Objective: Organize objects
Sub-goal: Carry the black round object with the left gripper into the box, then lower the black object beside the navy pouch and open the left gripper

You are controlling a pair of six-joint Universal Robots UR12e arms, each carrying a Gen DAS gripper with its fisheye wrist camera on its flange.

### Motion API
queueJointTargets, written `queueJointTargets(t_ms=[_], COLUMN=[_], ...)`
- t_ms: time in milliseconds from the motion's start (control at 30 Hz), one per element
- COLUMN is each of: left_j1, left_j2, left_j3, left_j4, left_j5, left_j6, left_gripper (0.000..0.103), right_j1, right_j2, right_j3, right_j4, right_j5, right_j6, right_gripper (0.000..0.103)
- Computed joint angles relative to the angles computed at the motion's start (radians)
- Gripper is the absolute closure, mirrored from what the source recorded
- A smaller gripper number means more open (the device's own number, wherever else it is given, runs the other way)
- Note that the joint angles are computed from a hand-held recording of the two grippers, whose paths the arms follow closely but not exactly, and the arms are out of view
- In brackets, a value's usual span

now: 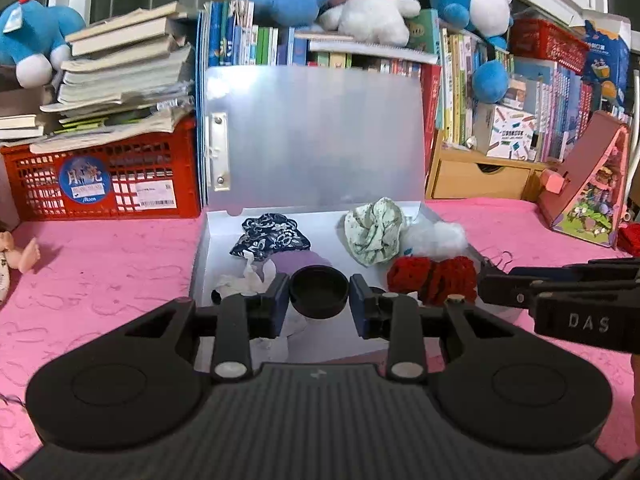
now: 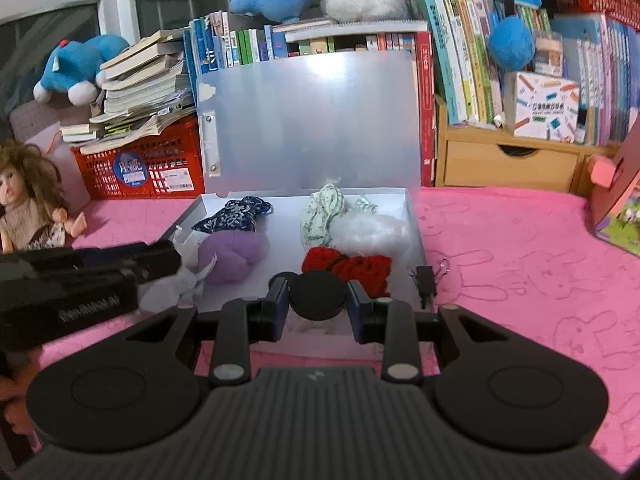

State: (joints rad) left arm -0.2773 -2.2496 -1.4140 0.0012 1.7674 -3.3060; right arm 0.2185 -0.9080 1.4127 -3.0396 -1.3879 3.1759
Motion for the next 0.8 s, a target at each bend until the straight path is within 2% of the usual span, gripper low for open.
queueJointTargets(t_ms=[233,367,600,800], left_j1=[0.013,0.028,0.038,0.040], left_j2=[-0.041,-0.062,-0.096,-0.123], left_j3=[0.051,0.083,0.125,0.156], left_j4=[-0.038,-0.068,-0.110,-0.104], left_j5=[0.013,-0.007,-0.023,-0.015], left_j6=[0.049,0.022,0.002,0.036], left_gripper=[0.065,0.065,0.065,0.065], right_j1=[0.002,0.009,0.008,0.008], right_j2=[0.049,0.085,0.134,0.164], right_j3=[-0.089,-0.152,-0.223,-0.275], right_j4=[0.074,0.124,0.196,0.235], right_j5=[0.032,0.022,0.065,0.102], right_j6=[0.030,0.043,0.100,0.117], right_gripper=[0.067,0.067,0.067,0.067])
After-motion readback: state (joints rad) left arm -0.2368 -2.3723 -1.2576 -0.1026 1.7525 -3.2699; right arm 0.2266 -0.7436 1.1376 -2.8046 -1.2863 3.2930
